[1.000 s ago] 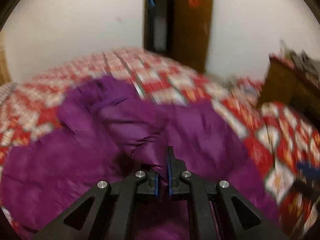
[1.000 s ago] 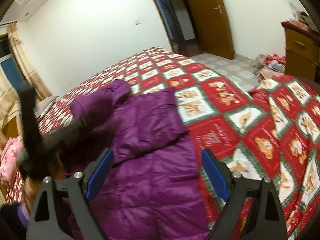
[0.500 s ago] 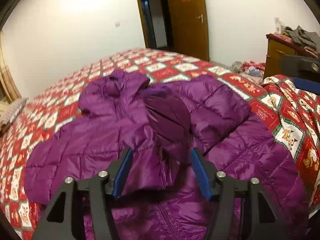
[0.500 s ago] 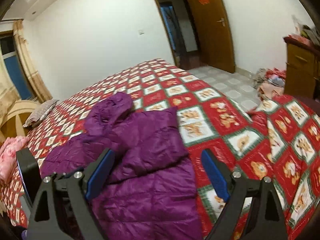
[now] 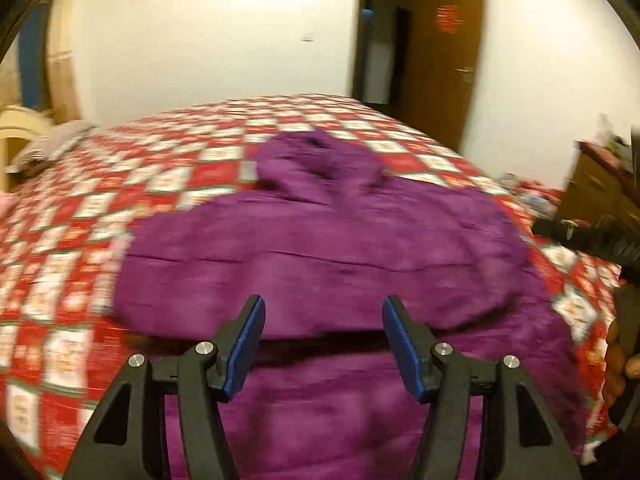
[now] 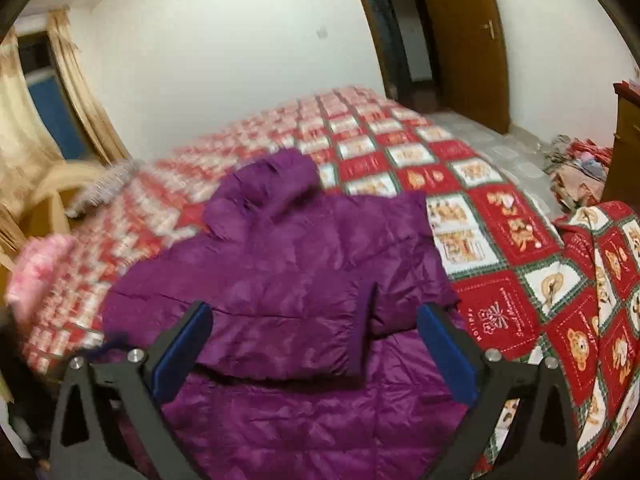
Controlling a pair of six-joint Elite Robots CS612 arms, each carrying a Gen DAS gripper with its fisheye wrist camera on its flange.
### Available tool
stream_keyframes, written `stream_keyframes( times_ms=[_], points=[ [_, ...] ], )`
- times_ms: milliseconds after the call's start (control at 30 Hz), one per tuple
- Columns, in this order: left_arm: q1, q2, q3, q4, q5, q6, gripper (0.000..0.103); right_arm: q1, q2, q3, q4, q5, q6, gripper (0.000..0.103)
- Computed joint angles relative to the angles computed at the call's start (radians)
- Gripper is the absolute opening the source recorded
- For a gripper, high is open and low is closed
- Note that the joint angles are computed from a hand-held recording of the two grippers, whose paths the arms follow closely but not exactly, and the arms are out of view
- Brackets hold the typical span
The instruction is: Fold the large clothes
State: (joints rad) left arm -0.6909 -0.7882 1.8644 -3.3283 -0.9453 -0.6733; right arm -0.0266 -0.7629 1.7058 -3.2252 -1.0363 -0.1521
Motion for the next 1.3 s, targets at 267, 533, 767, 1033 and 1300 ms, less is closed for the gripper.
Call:
stream_keyframes(
  times_ms=[267,533,767,1033,1300],
  points=[
    [0.056,-0.045,0.013,0.090,0.085,-0.088,0.062,0.058,0.083,-0.123,0.234,-0.115,-0.144,0.026],
    [0.121,0.014,-0.117,0.216,0.060,-0.135,0.062,0.061,0.088,-0.131,0.075,-0.260,-0.213,0.029],
    [0.156,0.096,-0.213,0.441,-0.009,-0.265,0.062,0.060,0.121,-0.169,0.127,-0.301,-0.239,0.089],
    [0.188,0.065,-0.205,0.281,-0.092,-0.119,0.062,0.026,0.072,-0.176,0.119,-0.164,-0.181,0.092],
    [0.290,0.142,-0.439,0.309,-0.245,0.029,0.062,0.070,0.223,-0.562,0.515,0.032,-0.087,0.092]
  ],
)
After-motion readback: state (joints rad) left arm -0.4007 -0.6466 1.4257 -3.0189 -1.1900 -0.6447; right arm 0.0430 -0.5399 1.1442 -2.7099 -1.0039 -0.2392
